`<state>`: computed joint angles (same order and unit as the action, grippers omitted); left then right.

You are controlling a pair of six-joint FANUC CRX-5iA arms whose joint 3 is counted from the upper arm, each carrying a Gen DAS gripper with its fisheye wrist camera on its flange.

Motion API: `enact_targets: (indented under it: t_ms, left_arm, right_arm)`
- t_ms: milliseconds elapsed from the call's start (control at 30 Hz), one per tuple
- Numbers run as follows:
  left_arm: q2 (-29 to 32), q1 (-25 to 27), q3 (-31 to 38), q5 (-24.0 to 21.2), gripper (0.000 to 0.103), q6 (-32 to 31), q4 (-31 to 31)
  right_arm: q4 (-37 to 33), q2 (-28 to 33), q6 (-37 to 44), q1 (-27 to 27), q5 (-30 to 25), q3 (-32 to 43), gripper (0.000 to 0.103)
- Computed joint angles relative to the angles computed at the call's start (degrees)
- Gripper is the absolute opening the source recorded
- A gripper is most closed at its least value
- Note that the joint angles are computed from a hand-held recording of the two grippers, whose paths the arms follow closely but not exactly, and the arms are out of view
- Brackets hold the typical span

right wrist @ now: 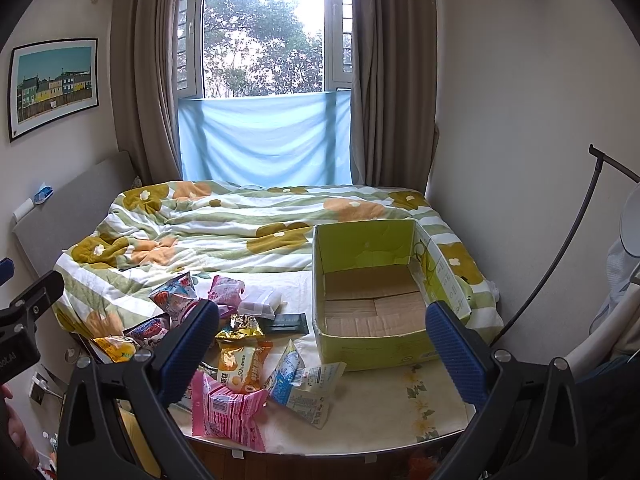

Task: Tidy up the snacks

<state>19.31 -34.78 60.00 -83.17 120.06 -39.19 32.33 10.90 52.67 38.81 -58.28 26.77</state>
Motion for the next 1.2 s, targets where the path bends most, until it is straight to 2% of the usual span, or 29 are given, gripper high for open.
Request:
enact_targets:
  t_ms: [133, 333, 467, 667, 800, 933, 1200]
  left_arm:
    - [0.0, 2.3, -1.1, -0.1, 0.102, -1.6, 4.9]
    - [-1.1, 5.6, -8.3, 2.7, 0.102, -2.7, 13.9]
    - [-0.9, 6.1, -12.3, 4.7, 0.102, -1.5, 17.9]
    - [2.9, 5.3, -14.0, 5.0, 0.102, 2.4, 20.3]
    - [6.6, 3.9, -13.3, 4.1, 0.102, 5.2, 18.7]
    - [10.5, 2.0, -10.8, 2.1, 0.102, 8.7, 14.2]
    - [18.7, -1.3, -2.3, -5.2, 0.102, 10.2, 6.7]
  right_arm:
    - [-1.2, -0.2, -0.5, 0.0, -0.9, -0.1, 0.103]
    - [-4.3, -1.2, -0.4, -1.4, -1.4, -3.0, 0.103]
    - [-12.0, -1.8, 4.4, -4.1, -0.5, -4.3, 0.103]
    - [-27.5, 1.7, 17.3, -10.6, -2.4, -0.3, 0.103]
    - [-37.8, 5.5, 26.9, -15.2, -5.8, 4.1, 0.103]
    - [-44.8, 9.7, 34.3, -17.8, -9.4, 8.0, 0.103]
    - [-54.6, 16.9, 40.4, -21.4, -14.7, 14.6, 0.103]
